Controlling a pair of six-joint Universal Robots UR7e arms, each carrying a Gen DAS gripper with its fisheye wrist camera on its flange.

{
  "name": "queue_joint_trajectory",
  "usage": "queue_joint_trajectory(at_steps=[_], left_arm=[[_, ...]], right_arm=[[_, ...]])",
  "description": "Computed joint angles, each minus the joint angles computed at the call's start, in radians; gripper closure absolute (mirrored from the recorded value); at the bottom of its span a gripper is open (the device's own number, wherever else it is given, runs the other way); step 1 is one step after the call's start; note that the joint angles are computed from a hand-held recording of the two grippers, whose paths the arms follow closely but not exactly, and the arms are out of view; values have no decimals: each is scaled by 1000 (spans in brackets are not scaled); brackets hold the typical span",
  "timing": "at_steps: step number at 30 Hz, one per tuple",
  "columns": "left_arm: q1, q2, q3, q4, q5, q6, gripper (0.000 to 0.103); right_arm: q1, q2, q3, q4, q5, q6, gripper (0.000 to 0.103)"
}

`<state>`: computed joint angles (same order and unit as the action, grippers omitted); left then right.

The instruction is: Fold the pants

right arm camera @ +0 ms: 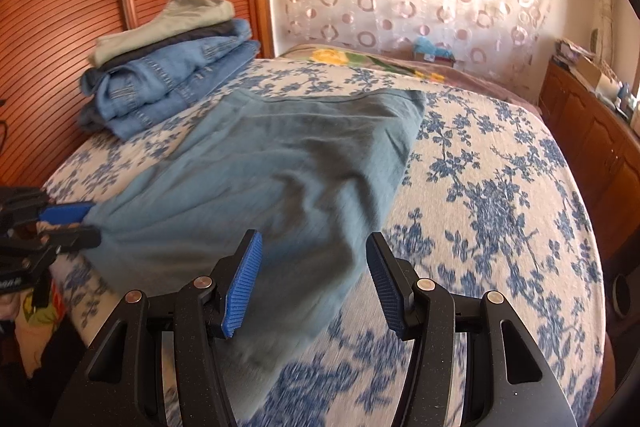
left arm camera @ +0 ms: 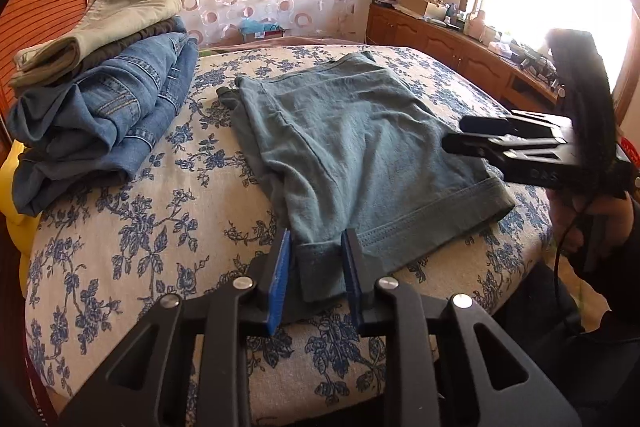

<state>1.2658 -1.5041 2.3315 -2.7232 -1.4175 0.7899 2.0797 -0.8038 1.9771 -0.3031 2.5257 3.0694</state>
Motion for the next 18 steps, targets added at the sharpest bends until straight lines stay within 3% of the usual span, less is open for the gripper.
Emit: queue_joint_trajectory(at_steps=[7, 12, 18], left_arm=[[0, -11, 4, 0, -10, -6, 97], [-3, -46, 7, 19, -26, -19, 98], [-3, -49, 21, 21, 16, -25, 97]], right_arm=[[77, 1, 20, 51, 19, 101, 48], [112, 11, 15, 83, 23, 141, 48], [129, 25, 16, 101, 7, 176, 48]])
